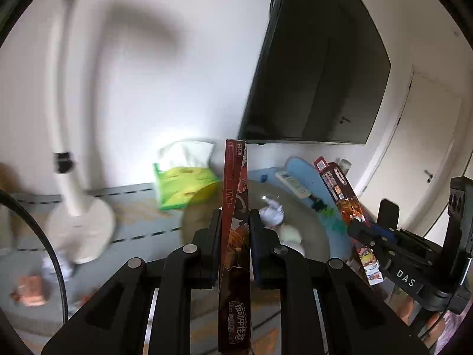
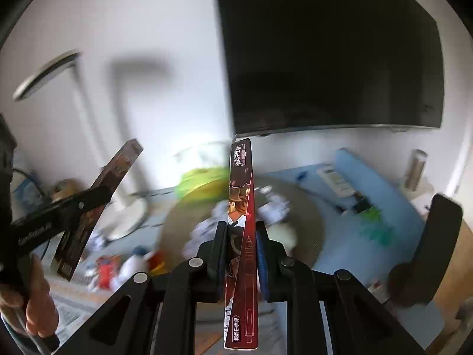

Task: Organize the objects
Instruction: 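Carry both red snack boxes to the basket and release them inside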

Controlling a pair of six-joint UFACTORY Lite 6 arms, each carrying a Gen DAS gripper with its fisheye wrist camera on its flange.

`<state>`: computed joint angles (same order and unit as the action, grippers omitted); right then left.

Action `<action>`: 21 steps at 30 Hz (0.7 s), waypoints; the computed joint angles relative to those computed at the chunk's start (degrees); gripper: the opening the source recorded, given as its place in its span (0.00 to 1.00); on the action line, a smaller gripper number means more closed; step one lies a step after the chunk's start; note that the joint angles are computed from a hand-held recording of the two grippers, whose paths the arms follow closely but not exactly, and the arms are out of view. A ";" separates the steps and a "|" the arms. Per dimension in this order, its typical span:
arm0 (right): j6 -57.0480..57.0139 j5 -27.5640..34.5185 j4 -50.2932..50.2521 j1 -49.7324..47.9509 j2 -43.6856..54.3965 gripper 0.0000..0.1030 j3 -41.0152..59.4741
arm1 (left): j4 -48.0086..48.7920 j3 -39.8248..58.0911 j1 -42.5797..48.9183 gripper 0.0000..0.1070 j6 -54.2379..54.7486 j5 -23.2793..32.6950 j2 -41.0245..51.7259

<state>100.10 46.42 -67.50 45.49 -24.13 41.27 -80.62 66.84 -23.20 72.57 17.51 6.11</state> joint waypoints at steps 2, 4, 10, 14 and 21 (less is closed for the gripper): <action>-4.02 -7.38 1.24 -8.58 2.49 0.17 1.85 | 3.19 7.36 -0.86 0.13 -5.29 0.92 7.81; -6.94 -14.24 2.82 -14.95 5.91 0.17 3.91 | 4.18 11.71 -1.46 0.13 -7.49 1.18 12.79; -9.88 -22.22 3.28 -22.03 15.73 0.17 9.32 | 9.41 19.65 -4.86 0.18 -13.12 -2.98 21.69; -18.88 -25.80 11.06 -27.12 21.75 0.40 13.55 | 17.81 26.55 -3.52 0.42 -23.35 2.18 28.18; -22.04 -33.47 15.70 -32.53 15.25 0.42 5.16 | 11.63 18.74 -2.14 0.42 -15.95 4.91 22.11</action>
<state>78.05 12.95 -51.80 12.96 -8.87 46.43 -68.99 85.58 -25.34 56.62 22.42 28.22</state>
